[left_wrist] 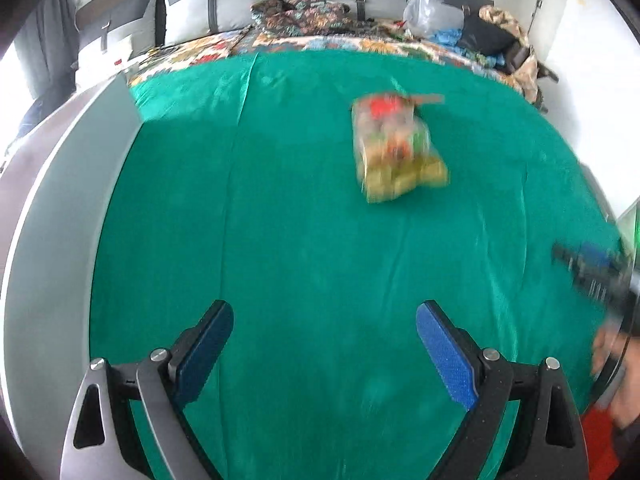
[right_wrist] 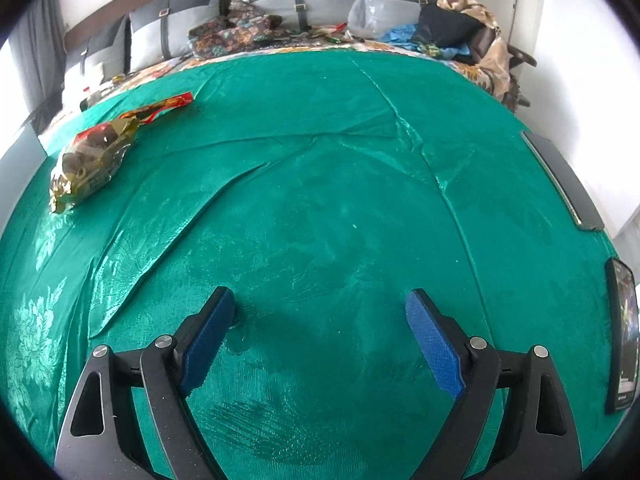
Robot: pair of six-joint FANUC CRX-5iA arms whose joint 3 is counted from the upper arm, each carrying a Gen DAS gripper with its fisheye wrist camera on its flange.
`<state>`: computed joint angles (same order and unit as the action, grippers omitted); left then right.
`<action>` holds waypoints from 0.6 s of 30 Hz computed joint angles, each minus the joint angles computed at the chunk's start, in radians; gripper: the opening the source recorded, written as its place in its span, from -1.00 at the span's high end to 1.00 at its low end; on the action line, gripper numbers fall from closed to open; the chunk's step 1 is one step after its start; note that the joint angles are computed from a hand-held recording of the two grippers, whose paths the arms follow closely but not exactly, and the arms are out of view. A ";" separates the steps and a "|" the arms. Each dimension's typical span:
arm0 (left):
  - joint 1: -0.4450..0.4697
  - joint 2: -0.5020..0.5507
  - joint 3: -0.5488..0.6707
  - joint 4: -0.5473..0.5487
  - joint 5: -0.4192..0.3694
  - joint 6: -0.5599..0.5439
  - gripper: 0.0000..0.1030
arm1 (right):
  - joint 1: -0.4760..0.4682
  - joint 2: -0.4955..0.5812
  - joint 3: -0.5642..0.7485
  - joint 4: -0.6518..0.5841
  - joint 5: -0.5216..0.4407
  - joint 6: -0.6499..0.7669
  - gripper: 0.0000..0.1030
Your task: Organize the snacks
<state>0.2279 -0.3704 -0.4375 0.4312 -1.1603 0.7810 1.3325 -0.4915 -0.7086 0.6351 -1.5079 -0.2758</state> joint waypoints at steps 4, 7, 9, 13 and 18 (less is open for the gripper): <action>-0.081 0.135 0.133 0.046 0.019 0.069 -0.80 | 0.000 -0.001 -0.001 0.000 0.000 0.000 -0.75; -0.158 0.239 0.249 0.015 0.015 0.134 -0.80 | 0.000 -0.001 -0.001 0.000 0.000 0.000 -0.76; -0.206 0.291 0.305 -0.013 0.018 0.177 -0.80 | 0.000 -0.001 -0.001 0.000 0.000 -0.001 -0.76; -0.279 0.402 0.397 -0.069 -0.025 0.236 -0.80 | 0.000 0.000 -0.001 0.000 0.000 -0.001 -0.76; -0.317 0.474 0.438 -0.127 -0.013 0.328 -0.83 | 0.000 0.000 -0.001 0.001 0.001 -0.001 -0.76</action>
<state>-0.0887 0.1032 0.0004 0.3041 -1.1735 1.1094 1.3326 -0.4919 -0.7098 0.6361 -1.5071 -0.2767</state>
